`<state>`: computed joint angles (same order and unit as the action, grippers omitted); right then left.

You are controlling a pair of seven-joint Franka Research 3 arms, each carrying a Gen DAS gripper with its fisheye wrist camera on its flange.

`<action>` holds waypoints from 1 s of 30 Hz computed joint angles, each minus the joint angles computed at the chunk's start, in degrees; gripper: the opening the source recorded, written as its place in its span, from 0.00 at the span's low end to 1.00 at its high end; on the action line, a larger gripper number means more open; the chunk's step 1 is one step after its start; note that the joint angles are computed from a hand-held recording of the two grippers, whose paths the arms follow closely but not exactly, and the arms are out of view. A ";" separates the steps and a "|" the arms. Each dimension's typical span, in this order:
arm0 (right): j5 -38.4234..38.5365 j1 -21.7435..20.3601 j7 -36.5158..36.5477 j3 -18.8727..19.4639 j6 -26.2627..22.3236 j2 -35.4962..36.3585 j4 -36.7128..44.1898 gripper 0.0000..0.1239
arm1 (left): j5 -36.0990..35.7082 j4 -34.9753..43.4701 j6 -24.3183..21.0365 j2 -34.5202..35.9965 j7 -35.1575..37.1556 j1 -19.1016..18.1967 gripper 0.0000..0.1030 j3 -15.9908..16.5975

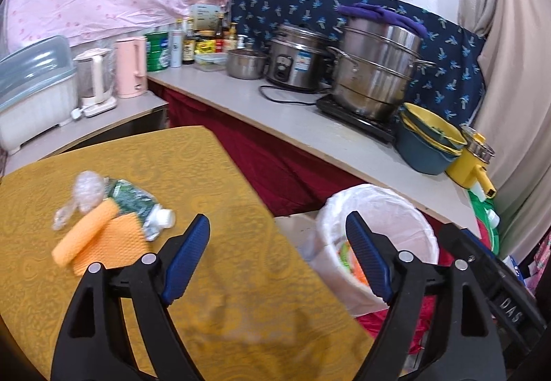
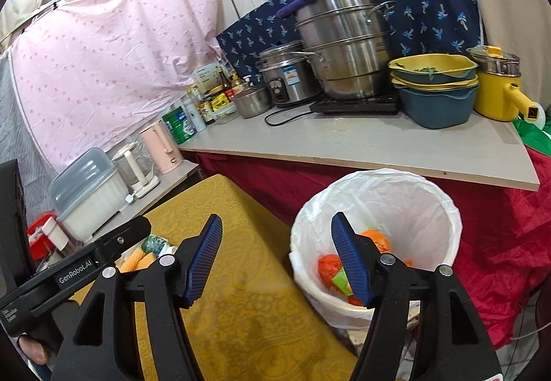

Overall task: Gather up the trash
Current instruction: 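Move both open grippers back toward the orange foam nets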

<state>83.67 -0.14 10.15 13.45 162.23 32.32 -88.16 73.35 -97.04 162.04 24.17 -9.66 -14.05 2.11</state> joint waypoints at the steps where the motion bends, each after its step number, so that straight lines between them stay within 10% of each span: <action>1: -0.10 0.23 -0.20 0.21 -0.10 -0.40 -0.57 0.51 | 0.69 -1.50 0.01 -1.03 -1.10 0.02 0.75 0.45; 30: -17.11 12.81 10.21 2.73 1.99 1.15 -5.39 0.51 | 15.34 -27.97 1.49 -15.28 -18.04 17.38 0.77 -2.69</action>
<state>66.56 12.67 20.37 16.18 164.22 33.47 -93.55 88.69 -125.01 163.53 8.89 -27.70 3.33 -0.58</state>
